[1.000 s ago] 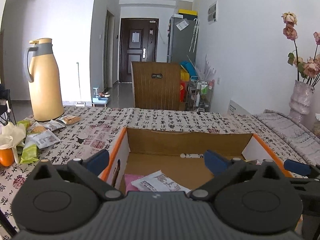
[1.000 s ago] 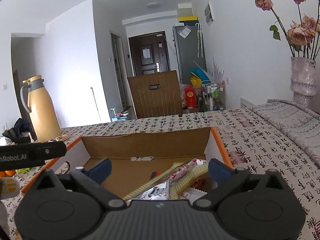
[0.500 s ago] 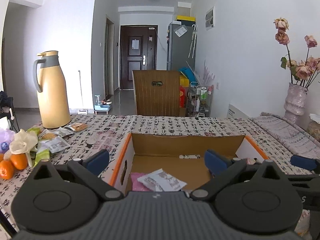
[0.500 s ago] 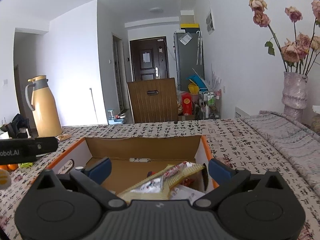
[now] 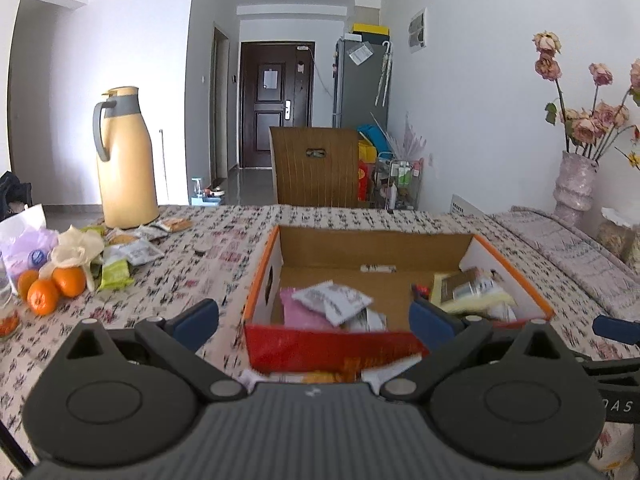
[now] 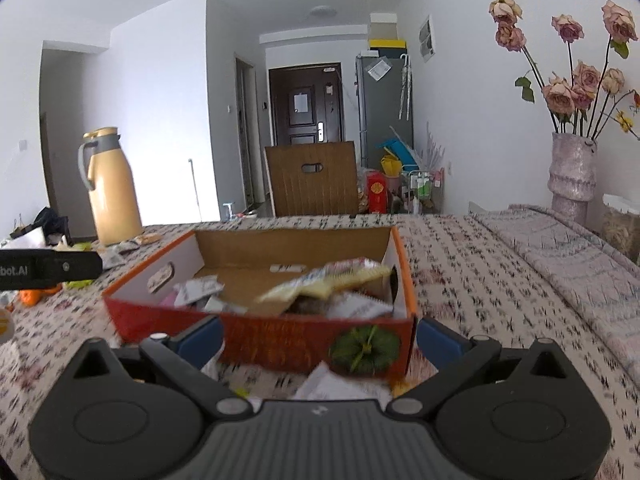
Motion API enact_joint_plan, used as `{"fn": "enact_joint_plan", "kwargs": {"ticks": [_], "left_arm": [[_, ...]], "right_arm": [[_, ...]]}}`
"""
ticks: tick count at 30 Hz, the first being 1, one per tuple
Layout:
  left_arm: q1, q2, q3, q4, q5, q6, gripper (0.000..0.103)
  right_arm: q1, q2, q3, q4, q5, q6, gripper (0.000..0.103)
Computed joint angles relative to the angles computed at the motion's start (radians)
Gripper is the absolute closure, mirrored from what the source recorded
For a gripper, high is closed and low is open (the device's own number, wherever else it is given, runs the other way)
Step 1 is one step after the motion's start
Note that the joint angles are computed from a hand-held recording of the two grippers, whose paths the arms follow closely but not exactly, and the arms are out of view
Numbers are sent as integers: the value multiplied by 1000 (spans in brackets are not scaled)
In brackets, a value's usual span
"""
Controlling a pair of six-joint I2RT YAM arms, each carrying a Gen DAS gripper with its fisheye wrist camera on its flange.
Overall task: Organize snacks
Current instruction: 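Withdraw both open grippers from the box to the snack pile, then grasp a cookie packet with the right gripper while the left gripper grasps a white packet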
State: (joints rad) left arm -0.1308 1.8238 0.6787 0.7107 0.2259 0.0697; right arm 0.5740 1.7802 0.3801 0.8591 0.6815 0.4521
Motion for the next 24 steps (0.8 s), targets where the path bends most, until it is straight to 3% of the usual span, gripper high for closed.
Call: {"fn": "enact_joint_plan", "kwargs": {"ticks": [9, 20, 24], "left_arm": [[47, -33, -130, 47, 53, 52, 0], [136, 15, -206, 70, 139, 116, 0], [162, 37, -205, 64, 153, 132, 0]], "right_arm": [[149, 40, -59, 4, 52, 111, 0], [260, 185, 9, -70, 57, 261, 0], [269, 227, 49, -90, 50, 259, 7]]}}
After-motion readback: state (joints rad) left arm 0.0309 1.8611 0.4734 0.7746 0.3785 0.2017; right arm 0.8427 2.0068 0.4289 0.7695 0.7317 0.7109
